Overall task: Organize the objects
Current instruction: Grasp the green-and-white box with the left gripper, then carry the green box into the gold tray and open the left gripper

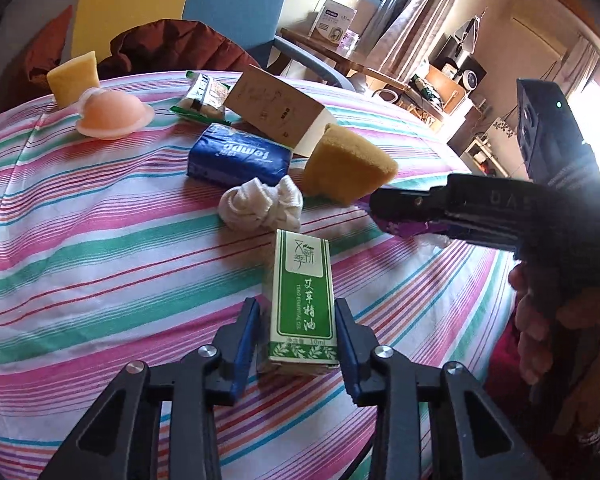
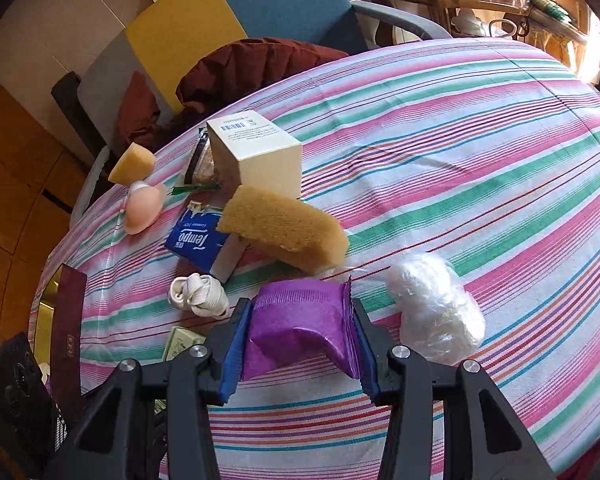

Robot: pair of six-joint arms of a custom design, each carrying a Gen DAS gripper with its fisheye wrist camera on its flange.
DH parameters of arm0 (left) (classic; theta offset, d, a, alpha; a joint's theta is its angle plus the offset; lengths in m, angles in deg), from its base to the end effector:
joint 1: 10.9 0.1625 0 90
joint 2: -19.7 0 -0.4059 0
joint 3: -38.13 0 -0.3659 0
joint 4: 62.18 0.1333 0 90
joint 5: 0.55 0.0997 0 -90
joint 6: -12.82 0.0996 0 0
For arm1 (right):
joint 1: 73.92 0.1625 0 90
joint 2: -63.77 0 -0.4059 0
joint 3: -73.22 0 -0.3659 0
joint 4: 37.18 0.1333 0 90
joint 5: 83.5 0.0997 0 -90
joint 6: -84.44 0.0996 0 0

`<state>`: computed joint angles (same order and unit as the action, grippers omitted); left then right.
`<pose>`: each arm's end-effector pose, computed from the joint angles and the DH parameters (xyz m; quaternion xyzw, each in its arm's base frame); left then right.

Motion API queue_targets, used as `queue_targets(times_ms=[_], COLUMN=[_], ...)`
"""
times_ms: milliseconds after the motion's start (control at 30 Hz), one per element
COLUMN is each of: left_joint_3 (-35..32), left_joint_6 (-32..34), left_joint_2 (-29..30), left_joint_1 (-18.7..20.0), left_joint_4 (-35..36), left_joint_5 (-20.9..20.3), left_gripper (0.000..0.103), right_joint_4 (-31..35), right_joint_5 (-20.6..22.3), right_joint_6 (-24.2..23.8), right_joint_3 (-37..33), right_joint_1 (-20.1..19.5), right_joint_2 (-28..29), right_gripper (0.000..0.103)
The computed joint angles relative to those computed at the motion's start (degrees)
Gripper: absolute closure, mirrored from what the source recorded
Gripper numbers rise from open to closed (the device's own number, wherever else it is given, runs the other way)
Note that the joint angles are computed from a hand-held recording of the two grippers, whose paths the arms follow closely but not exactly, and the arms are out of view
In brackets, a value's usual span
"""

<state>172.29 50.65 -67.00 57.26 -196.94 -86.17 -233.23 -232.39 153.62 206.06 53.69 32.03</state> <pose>-0.0052 -0.3918 0.1942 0.4978 0.8661 0.0286 0.0346 0.2690 -0.2705 -0.0257 -0.2571 -0.8314 0.4167 0.2627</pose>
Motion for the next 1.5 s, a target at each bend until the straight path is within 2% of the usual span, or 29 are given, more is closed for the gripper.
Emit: queue_targets(times_ms=[133, 333, 467, 667, 867, 1133, 1300, 1500], left_joint_3=[2.3, 1.1, -0.9, -3.9, -7.4, -13.7, -18.2, -24.6], left_joint_6=[5.0, 7.2, 6.8, 9.0, 9.1, 8.7, 7.6, 4.7], left_joint_2=[-2.8, -5.2, -6.5, -10.9, -12.6, -11.2, -9.1, -4.5], left_joint_1=[0.0, 2.7, 4.9, 6.7, 8.6, 13.6, 16.4, 19.8], left_joint_4=[-2.5, 0.0, 2.5, 7.1, 8.7, 8.4, 7.1, 5.0], left_joint_5=[2.1, 1.6, -0.4, -4.1, -5.2, -5.5, -4.3, -1.8], left_gripper=[0.071, 0.071, 0.071, 0.071, 0.071, 0.071, 0.071, 0.071], right_joint_4=[-2.0, -2.3, -4.5, -4.0, -2.6, -4.9, -7.4, -12.3], right_joint_5=[0.9, 1.6, 2.3, 2.6, 1.8, 1.6, 0.0, -2.5], right_joint_6=[-2.7, -6.5, -9.4, -10.8, -12.3, -15.8, -17.8, -25.4], right_joint_3=[-0.6, -2.2, -2.8, -3.4, -4.3, -5.4, -6.1, -9.4], right_joint_1=[-0.2, 0.0, 0.0, 0.0, 0.7, 1.4, 2.5, 4.9], right_joint_2=[0.8, 1.6, 2.4, 2.6, 2.7, 3.6, 4.4, 6.7], right_gripper=[0.055, 0.055, 0.055, 0.055, 0.055, 0.055, 0.055, 0.055])
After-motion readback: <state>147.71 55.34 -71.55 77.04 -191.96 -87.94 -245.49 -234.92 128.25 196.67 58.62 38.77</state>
